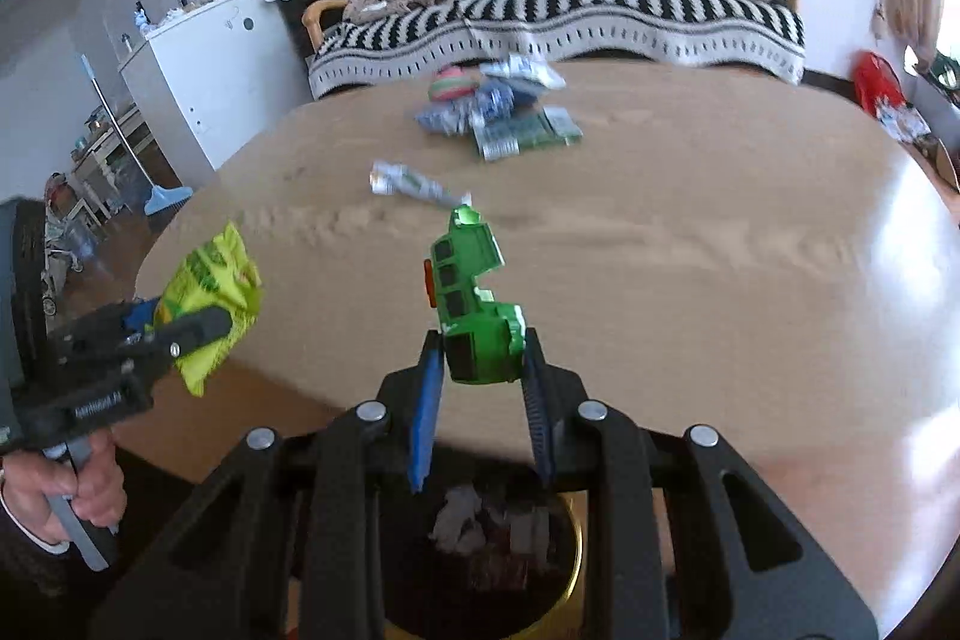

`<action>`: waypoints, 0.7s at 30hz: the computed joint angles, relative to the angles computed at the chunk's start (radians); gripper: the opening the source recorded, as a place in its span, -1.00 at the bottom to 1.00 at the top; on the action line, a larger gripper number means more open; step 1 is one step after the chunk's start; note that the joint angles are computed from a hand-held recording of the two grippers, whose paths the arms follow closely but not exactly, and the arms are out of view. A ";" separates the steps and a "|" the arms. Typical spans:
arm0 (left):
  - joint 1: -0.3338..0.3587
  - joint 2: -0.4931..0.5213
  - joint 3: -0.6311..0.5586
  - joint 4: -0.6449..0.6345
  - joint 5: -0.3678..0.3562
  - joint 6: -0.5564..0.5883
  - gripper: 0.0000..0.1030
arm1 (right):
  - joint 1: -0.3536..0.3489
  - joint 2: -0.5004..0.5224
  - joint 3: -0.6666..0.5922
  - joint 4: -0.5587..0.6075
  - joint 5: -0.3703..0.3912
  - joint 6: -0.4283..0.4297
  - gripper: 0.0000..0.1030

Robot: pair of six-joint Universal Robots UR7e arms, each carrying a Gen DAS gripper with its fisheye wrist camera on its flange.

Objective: Collect trash
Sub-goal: 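Carry both items over the black bin and open both tools to drop them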

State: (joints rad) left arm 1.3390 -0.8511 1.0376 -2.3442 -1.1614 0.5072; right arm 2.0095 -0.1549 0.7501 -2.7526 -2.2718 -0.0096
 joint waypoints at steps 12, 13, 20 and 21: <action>0.008 -0.086 0.260 0.023 0.068 0.025 0.13 | 0.031 -0.095 0.290 -0.073 -0.035 0.134 -0.50; 0.010 -0.076 0.256 0.036 0.078 0.021 0.13 | 0.032 -0.094 0.291 -0.072 -0.036 0.138 -0.50; 0.029 0.013 0.214 0.094 0.146 -0.021 0.13 | 0.025 -0.093 0.273 -0.042 -0.025 0.156 -0.50; 0.031 0.020 0.216 0.088 0.154 -0.014 0.13 | 0.024 -0.094 0.271 -0.037 -0.024 0.156 -0.50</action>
State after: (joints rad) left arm 1.3696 -0.8310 1.2531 -2.2563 -1.0079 0.4933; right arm 2.0334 -0.2489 1.0215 -2.7895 -2.2954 0.1466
